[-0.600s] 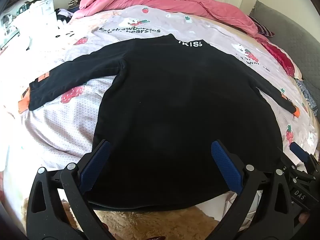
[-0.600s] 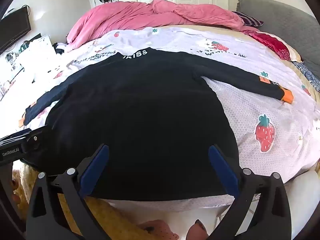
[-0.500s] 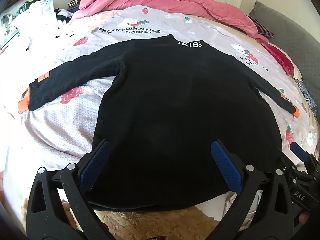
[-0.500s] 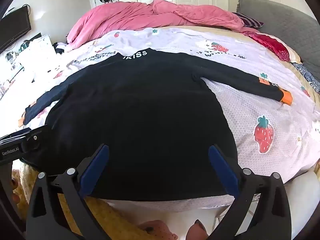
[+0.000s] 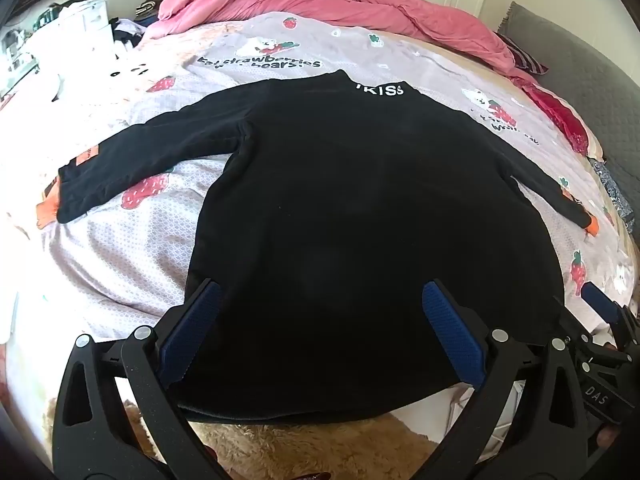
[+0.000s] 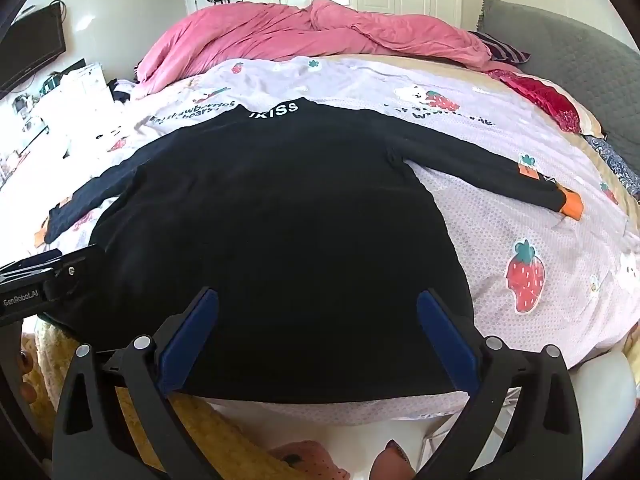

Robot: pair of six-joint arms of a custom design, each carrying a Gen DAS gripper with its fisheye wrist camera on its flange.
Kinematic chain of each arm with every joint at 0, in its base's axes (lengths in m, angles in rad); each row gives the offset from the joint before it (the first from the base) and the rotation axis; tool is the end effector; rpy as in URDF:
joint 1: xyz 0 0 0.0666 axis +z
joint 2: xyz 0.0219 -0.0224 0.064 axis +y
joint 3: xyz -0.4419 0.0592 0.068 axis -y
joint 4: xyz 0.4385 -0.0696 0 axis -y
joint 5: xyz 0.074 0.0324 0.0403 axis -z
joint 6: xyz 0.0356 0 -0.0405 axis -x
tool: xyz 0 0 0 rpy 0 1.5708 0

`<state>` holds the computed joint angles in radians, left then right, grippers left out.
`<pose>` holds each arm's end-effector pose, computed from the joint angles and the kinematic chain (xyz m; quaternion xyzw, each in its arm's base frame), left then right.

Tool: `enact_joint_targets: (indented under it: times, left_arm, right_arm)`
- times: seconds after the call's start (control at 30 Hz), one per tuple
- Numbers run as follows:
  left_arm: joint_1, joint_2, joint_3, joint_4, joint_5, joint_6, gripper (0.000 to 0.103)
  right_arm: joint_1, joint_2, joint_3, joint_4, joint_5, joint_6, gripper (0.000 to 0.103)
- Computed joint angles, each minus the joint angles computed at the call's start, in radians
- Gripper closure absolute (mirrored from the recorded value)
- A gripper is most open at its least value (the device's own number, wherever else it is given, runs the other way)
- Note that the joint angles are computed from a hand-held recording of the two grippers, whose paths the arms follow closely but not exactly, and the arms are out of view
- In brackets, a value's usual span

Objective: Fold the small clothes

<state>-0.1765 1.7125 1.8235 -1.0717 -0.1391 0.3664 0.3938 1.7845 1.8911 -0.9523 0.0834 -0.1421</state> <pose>0.6406 -0.1096 0.5174 -0.1110 0.9453 -0.0165 0.3064 0.6390 0.2619 0.5126 -0.1026 0.9287 0.0562 0.3520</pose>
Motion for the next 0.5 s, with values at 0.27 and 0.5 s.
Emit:
enact_joint_targets:
  times: [0.27,0.5]
  left_arm:
    - [0.001,-0.002,0.001,-0.002,0.010,0.002,0.008]
    - [0.001,-0.006,-0.003,0.001,0.009,0.002,0.008]
  right_arm:
    - [0.002,0.003,0.001,-0.002,-0.001,-0.002,0.004]
    - [0.004,0.000,-0.003,0.002,0.001,-0.003,0.004]
